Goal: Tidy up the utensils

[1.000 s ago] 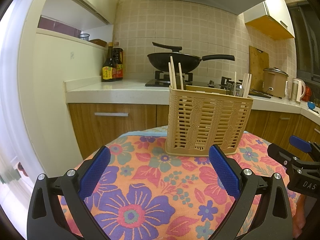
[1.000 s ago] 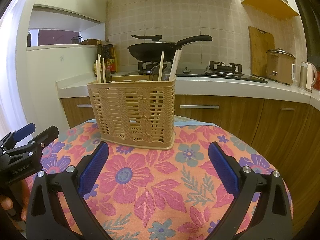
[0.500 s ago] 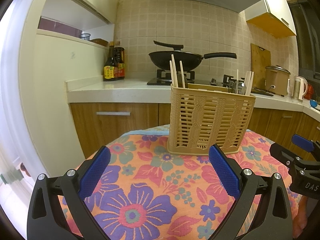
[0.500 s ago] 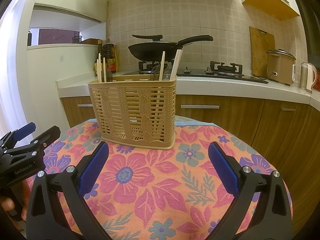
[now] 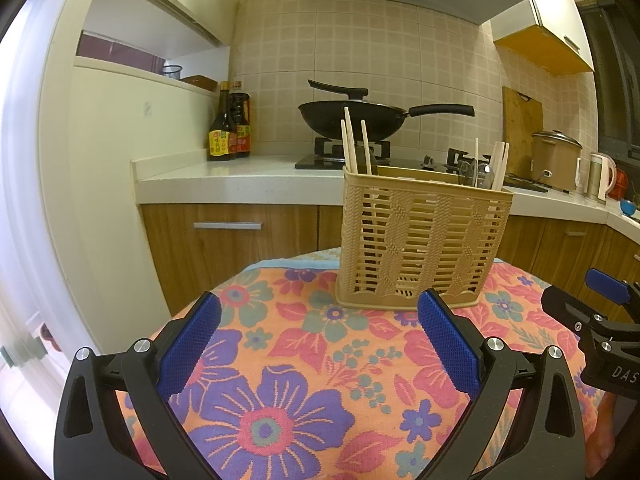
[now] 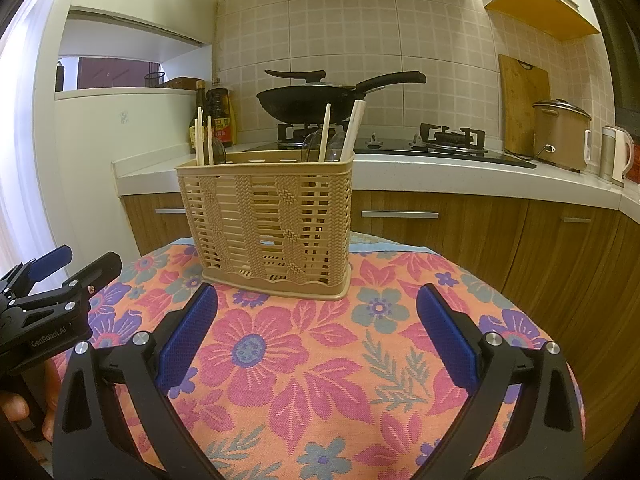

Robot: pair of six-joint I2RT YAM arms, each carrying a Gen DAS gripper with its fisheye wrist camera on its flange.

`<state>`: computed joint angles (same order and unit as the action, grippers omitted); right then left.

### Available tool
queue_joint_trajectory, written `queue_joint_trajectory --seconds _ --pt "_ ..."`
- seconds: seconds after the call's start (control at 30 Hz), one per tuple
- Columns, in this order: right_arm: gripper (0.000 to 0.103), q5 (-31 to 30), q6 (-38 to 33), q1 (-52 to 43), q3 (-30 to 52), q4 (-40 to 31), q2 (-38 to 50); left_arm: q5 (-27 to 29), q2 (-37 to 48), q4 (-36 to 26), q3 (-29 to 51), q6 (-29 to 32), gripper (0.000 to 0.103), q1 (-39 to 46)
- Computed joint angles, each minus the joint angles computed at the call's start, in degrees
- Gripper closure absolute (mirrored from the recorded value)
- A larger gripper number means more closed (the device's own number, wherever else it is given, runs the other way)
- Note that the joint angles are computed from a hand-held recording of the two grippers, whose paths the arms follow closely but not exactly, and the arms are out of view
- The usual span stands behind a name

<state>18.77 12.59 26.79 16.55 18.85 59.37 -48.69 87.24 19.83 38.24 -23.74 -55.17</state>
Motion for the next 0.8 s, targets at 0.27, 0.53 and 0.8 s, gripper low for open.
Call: queue_joint_trajectory --seconds 0.27,0.53,0.8 --pt "0.008 0.59 -0.5 0.66 0.06 0.23 0.24 -0.12 0.12 -0.31 0.26 -0.18 0.008 -0.06" --pt "0.008 0.92 -0.42 1.04 0.23 0.19 0.57 -0.33 0.13 -0.55 0.35 -0.24 0.008 -0.07" --pt "0.008 1.17 -0.4 1.26 0.35 0.21 0.8 -1.41 0.45 0.42 0.2 0.83 0.008 -0.74"
